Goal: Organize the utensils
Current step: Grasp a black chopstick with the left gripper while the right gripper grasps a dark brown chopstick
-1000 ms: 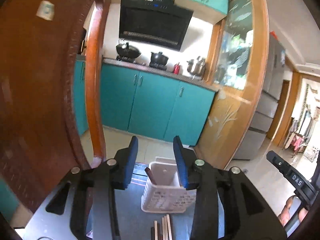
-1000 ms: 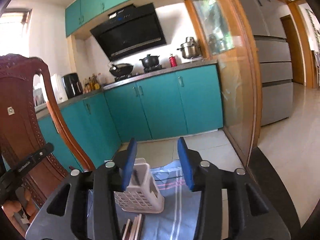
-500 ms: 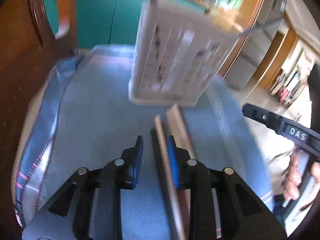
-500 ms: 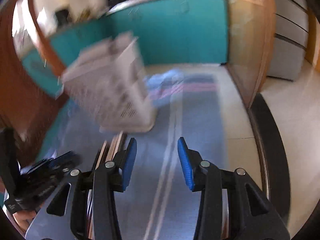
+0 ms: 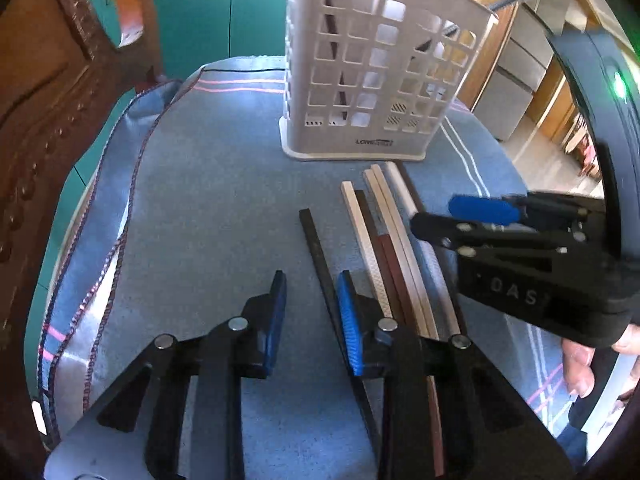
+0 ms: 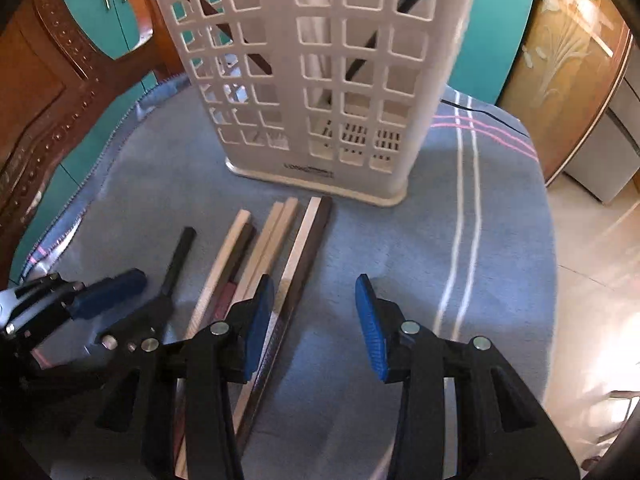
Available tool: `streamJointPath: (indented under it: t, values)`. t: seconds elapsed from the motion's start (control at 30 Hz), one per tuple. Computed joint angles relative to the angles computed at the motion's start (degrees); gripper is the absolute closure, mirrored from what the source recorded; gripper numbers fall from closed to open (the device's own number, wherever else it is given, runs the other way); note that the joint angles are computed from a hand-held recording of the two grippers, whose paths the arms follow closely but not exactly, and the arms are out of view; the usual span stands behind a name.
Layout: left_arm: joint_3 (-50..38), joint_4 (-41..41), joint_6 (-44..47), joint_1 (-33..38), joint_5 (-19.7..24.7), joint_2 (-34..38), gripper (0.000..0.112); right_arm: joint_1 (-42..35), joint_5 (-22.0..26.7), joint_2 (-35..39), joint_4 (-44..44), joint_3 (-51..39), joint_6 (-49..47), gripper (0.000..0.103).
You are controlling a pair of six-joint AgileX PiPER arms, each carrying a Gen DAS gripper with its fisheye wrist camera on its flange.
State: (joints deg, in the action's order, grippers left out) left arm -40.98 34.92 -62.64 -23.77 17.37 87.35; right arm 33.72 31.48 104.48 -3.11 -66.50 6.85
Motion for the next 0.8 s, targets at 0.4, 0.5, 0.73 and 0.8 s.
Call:
streamJointPath:
  t: [0.4,0.5,0.73,0.8]
  values:
    - [0.4,-0.7,-0.9,-0.8,-1.2,0.4,0.075,-11.7,4.0,-2.8,22.7,2.9,-24.5,0.065]
    - [0.0,3.4,-5.1,-2.1,-0.3,1.0,0.073,-9.5,1.5,-2.9,18.4,3.5,-23.5,0.081]
    - [0.2,5.8,-7.9,-3.1,0.2,0.8,0.073,-9.5,2.7,-4.8,21.7,3.8,-26.3,0.097]
    - [0.4,5.6,-7.7,-3.1,-0.1,0.6,0.073,-11.0,2.7,-7.6,24.3,5.4,-28.3,0.097]
